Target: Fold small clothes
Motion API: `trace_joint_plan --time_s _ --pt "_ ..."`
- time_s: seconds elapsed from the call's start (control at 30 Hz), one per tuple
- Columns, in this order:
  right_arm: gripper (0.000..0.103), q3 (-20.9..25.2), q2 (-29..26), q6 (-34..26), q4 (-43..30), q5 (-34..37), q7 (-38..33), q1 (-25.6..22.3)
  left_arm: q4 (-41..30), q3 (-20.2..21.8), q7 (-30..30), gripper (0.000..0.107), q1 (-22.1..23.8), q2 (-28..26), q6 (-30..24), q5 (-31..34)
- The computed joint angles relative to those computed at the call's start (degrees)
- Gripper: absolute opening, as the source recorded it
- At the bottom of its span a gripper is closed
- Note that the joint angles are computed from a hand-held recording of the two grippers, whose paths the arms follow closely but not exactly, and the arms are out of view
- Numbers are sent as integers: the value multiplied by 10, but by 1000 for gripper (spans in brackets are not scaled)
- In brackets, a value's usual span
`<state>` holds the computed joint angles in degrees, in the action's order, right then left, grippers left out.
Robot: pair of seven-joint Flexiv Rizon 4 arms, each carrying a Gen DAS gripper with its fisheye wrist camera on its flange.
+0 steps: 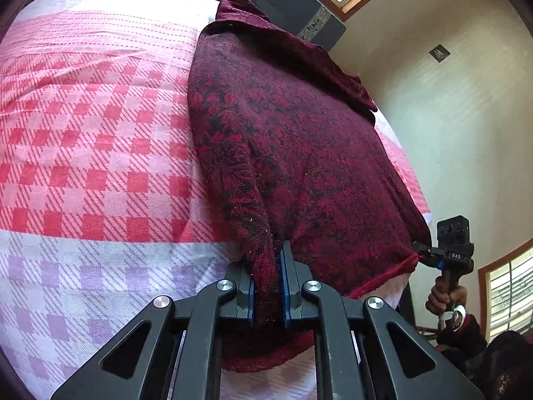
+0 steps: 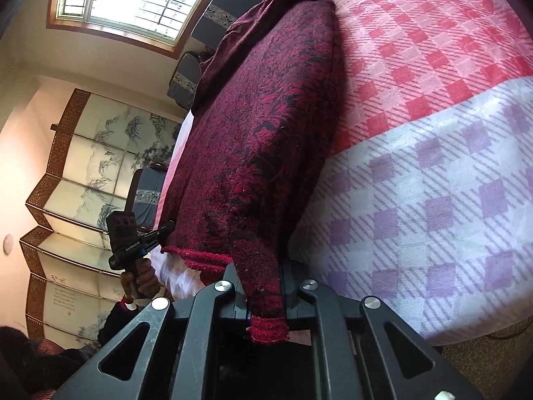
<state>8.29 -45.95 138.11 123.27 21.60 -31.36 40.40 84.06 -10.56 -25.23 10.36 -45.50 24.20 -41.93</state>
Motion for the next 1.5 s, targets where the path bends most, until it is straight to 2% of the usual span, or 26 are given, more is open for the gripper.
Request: trace_joint_plan --time_s 0.07,0.13,0.23,0.3,0.33,0.37,0.4,0.47,0.5,0.57,0.67,0.73,0.8,0.9,1.1,1.5 --pt "10 -2 4 -8 3 -4 -4 -1 -9 1 -6 16 0 -4 -8 3" --pt "13 4 1 6 5 -15 -3 -8 -29 0 -23 19 4 -15 -38 7" --pt "16 -3 8 -8 3 -16 -12 -3 -52 1 -21 29 8 -26 -62 17" --pt "19 7 2 3 1 -30 -5 -16 -65 -4 -15 50 14 -32 -90 20" --pt "19 6 0 3 -2 -32 -4 -17 -73 -6 -16 56 15 -36 -105 19" --pt "20 5 -1 1 -4 -34 -3 -18 -78 -8 -16 69 16 -39 -118 18" --pt "20 5 -2 -1 -8 -38 -3 -20 -76 -9 -15 73 13 -38 -118 14" --pt "20 -4 -1 -13 -14 -28 -8 -10 -51 -7 -3 71 4 -25 -81 1" --pt "18 -9 0 -22 -16 -19 -11 -3 -32 -5 2 54 -2 -15 -50 -6" --pt "10 -21 4 -40 -19 5 -17 14 -9 11 -8 10 -25 -3 8 8" --pt "9 -30 3 -33 -20 32 -27 33 47 -1 12 10 -19 25 70 -28" --pt "9 -13 -6 2 -20 27 -18 20 65 -5 18 10 -14 36 88 -42" --pt "9 -3 -13 39 -19 26 -13 12 65 -11 10 10 -2 37 75 -60" --pt "9 -1 -10 62 -14 36 -22 15 69 -11 10 10 7 41 65 -75" --pt "9 11 -20 91 -18 41 -24 12 107 -8 25 10 9 61 69 -102" --pt "9 28 -25 136 -6 21 -8 -2 123 5 35 10 1 86 57 -110"
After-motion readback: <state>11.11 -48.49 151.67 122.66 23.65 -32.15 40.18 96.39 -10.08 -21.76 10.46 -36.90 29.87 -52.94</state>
